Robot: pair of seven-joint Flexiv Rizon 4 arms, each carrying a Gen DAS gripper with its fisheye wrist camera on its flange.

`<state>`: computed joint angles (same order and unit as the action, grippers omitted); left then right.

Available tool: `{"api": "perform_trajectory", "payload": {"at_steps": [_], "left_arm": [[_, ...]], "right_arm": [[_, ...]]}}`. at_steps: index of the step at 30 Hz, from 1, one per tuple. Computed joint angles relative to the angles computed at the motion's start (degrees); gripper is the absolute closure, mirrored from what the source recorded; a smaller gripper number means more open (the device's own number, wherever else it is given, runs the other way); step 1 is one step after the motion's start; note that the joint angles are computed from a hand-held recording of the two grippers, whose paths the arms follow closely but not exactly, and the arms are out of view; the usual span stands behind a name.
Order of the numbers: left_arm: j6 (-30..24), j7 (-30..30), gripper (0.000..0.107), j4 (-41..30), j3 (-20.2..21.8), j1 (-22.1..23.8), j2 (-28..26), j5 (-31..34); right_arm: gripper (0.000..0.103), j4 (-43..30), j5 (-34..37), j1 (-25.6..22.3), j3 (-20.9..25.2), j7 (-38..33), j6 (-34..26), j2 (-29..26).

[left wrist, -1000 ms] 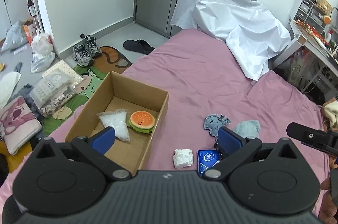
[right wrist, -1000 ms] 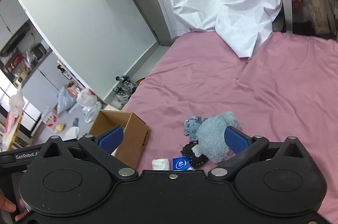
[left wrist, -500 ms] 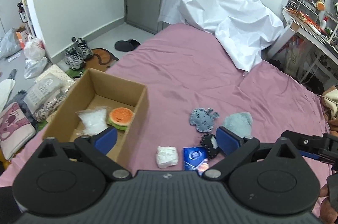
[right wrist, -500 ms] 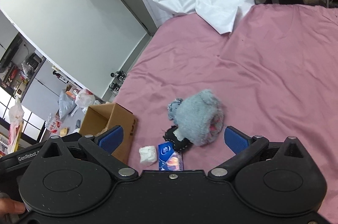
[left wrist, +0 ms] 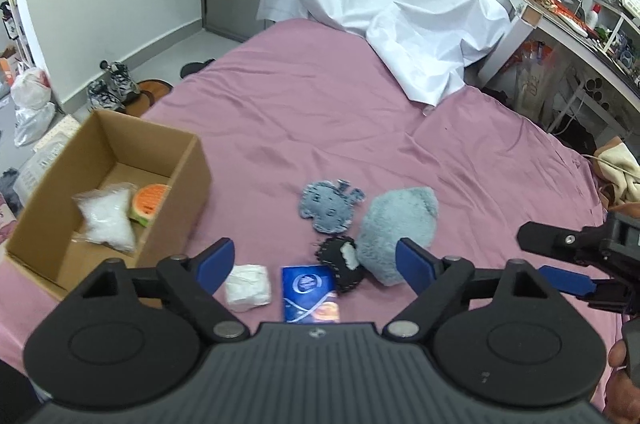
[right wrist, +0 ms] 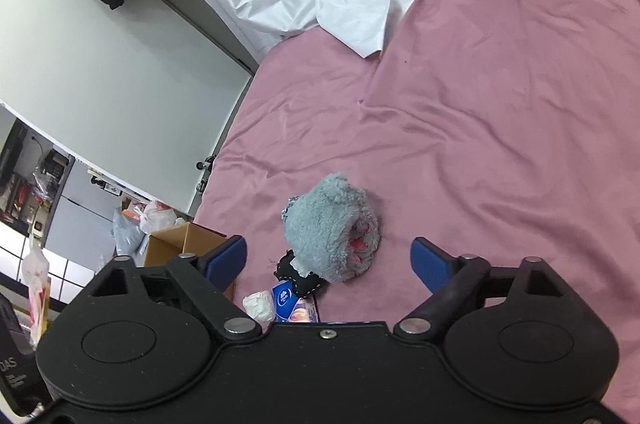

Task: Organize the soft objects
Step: 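Move both tools back toward the grey fluffy plush, then close the left tool on the grey fluffy plush while the right tool also grips it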

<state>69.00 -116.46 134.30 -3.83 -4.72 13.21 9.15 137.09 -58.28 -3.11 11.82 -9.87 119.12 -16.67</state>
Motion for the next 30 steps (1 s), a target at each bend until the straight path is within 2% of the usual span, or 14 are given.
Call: {"api": "perform_trajectory", "payload": {"at_steps": [4, 10, 18, 21, 27, 30], "left_arm": [[1.83, -1.21, 0.037, -0.67, -0.73, -0.77, -3.13, -0.91], [4.80, -3.20, 0.044, -2.52, -1.28, -2.49, -7.73, 0.23], [6.41, -5.93, 0.060, -5.72, -0.43, -5.63, -13.36, 2.42], [6.12, -8.50, 0.061, -7.42, 0.27, -6.73, -15.11, 5.02], [6.43, -10.65, 0.061, -9.81, 1.55, -8.98, -18.28, 6.44], [5.87, -13.22, 0.061, -11.57, 2.71, -10.42, -19.82, 9.16]], "right_arm": [[0.032, -1.14, -3.97, -1.69, -0.13, 3.13, 0.03, -1.87], [0.044, -2.27, -5.23, -2.40, -0.98, 5.32, 1.74, -4.58], [0.052, -4.33, -9.48, -3.74, -1.87, 9.12, 2.49, -7.39], [0.056, -5.05, -11.10, -4.01, -2.35, 10.51, 3.01, -8.30], [0.057, -6.02, -13.36, -3.60, -3.63, 12.70, 3.43, -9.15], [0.057, -6.10, -13.04, -3.31, -4.08, 13.10, 3.46, -9.39]]}}
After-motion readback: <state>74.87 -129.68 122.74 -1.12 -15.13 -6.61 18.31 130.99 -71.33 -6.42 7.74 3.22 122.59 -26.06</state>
